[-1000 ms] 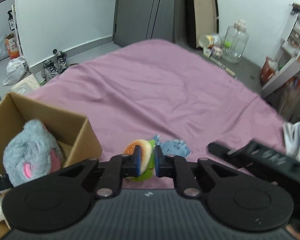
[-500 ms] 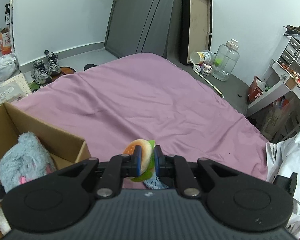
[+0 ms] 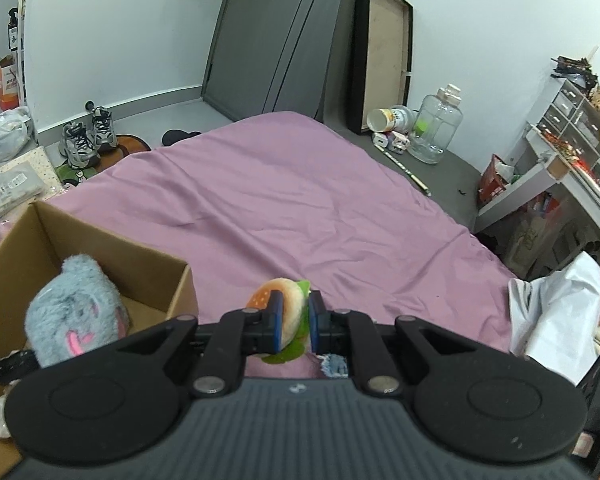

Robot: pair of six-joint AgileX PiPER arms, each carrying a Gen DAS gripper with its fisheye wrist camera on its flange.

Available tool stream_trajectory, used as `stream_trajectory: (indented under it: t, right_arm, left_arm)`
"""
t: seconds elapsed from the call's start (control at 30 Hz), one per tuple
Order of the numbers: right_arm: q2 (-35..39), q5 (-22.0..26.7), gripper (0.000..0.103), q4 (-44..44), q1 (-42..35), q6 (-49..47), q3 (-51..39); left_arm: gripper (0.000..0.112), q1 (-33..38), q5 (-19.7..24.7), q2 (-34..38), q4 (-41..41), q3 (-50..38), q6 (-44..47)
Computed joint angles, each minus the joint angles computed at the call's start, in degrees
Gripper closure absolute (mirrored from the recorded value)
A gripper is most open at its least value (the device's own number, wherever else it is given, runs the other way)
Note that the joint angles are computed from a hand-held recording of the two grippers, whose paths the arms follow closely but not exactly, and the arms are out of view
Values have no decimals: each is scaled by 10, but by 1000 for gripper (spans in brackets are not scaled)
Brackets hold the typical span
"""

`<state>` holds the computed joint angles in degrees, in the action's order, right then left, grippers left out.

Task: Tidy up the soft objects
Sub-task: 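Carry the burger plush over the box with the left tool while the right carries the blue plush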

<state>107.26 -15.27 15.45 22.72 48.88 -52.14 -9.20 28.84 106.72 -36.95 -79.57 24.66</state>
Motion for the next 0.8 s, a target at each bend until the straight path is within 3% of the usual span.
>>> stream_trajectory:
  t: [0.33,0.5,0.8]
  right_arm:
    - [-84,10,102,335,48,-333,28]
    - [-103,-1,102,454,72,-462,24]
    - [-145,-74,102,558,148,-564,47]
  left_arm:
    - [100,35,38,-64,-57,52,66]
    - [100,61,67,-85,-89,63,104]
    - [100,103,94,-119,-110,85,152]
